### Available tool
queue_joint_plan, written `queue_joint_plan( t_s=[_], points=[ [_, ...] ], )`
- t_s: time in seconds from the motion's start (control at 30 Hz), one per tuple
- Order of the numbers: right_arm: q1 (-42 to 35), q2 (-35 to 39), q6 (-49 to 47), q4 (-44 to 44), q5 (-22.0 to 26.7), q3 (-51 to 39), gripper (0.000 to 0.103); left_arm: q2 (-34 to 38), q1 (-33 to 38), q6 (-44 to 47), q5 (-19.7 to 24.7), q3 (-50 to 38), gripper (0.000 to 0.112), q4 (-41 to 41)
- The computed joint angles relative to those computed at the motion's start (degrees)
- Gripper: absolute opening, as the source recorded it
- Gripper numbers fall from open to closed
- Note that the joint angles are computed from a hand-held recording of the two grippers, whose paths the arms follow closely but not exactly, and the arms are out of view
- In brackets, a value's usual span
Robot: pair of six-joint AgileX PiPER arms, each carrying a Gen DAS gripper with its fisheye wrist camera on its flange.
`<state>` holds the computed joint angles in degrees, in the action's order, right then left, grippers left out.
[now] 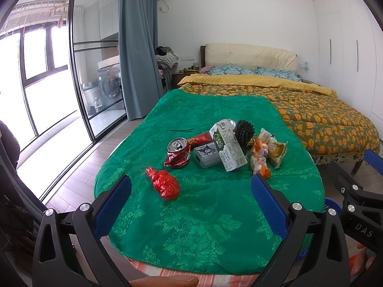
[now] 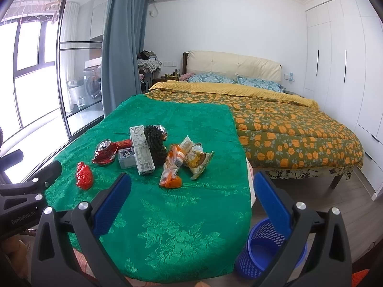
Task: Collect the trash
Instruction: 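Grasp the red plastic bag with the left tool while the right tool grasps the orange snack wrapper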
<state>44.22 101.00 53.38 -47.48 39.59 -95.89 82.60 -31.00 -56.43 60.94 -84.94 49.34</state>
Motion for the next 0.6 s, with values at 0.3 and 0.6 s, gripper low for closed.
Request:
queue_joint_plan(
  t_s=[0.3,0.6],
  points=[
    [-1.07,0.95,-0.58,1.46,-1.19,0.71,0.099,-1.84,3.48,1.31,-3.74,3.49,0.099,-3.31],
    [-3.72,4.79,-5.21,7.31,-2.22,-1.23,0.099,0.50,8.82,8.88,-8.17,7.71,0.099,-10.79]
  ],
)
